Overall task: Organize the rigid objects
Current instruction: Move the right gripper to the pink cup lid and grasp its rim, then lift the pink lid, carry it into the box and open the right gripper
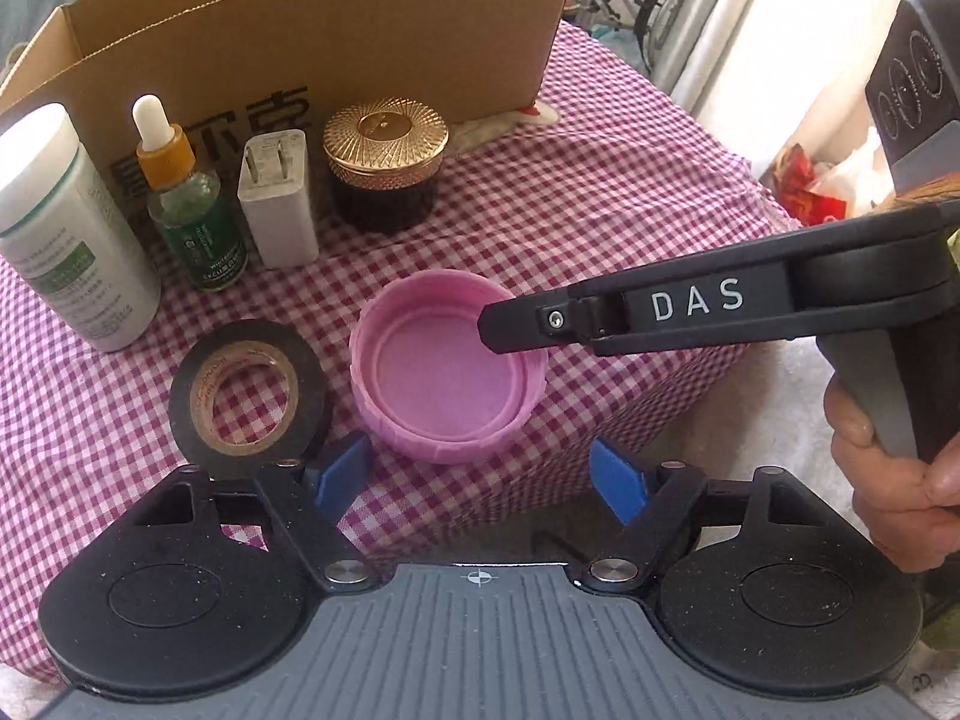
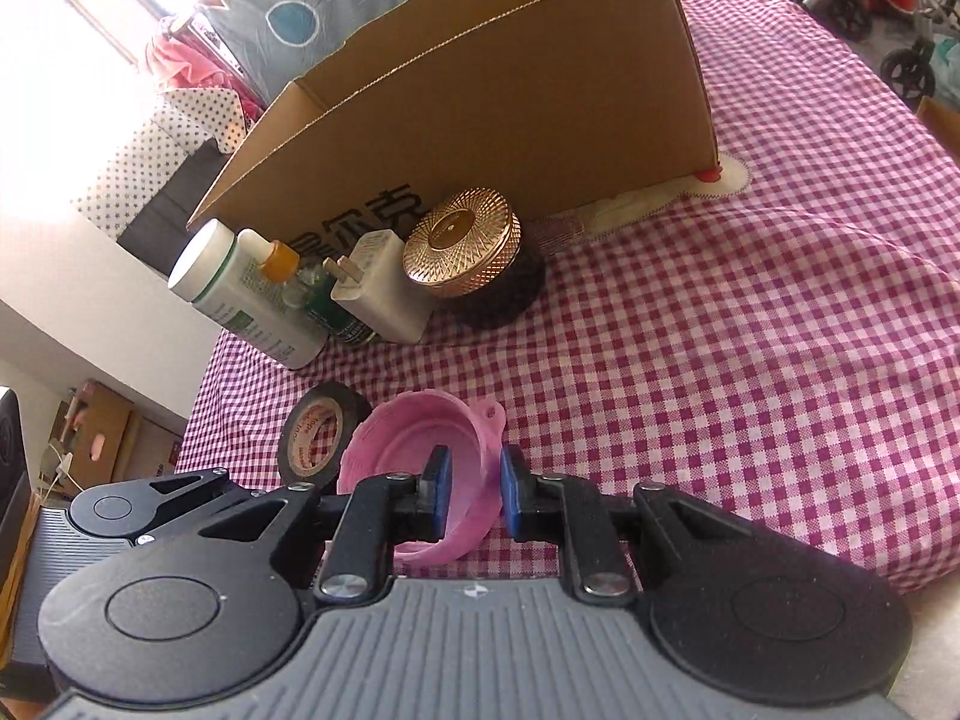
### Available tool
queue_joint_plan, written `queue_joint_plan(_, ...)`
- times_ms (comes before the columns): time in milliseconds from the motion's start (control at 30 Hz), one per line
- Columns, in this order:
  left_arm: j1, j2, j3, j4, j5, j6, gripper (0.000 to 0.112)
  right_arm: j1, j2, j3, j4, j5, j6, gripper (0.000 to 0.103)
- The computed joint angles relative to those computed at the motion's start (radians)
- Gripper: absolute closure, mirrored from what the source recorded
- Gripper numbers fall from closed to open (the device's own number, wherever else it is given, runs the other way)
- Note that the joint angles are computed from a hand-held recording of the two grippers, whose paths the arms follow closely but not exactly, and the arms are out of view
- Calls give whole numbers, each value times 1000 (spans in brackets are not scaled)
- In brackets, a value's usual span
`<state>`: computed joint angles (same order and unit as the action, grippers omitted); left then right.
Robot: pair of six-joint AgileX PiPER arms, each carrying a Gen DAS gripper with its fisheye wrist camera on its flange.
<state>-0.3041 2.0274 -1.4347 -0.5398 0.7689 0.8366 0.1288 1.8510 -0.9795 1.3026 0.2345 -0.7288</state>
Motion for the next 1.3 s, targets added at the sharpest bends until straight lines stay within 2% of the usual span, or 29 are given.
queue_joint_plan(133,-5,4,7,-23,-24,25,32,-4,8,-2,-23,-5,9,84)
queue_joint_plan(267,-14,16,-1,-82,-13,97,32,4,-16,5,-260,-46,212,84)
queue_joint_plan(333,-25,7,18,-96,-32,134,32,7,-27,15,-349,-62,284,84)
queue_joint_plan(467,-52,2,47,-63,-115,129,32,-4,-31,34,-181,-64,113,84)
queue_joint_plan(600,-57,18,22,-19,-132,90,32,-6,-33,43,-79,-67,5,84)
queue_joint_plan(767,-91,21,45,41,-228,77,33,-6,-27,36,-82,-63,0,84)
queue_joint_plan(967,-115,8,82,14,-300,129,36,-7,-19,32,-51,-65,-37,85)
queue_joint_plan(1033,-116,5,87,13,-314,129,40,-7,-17,32,-27,-68,-59,85)
queue_joint_plan(1133,-106,10,73,-4,-294,139,40,-9,-16,35,4,-67,-85,86)
queue_joint_plan(1300,-102,-14,107,-73,-320,216,40,3,-19,29,-124,-84,62,85)
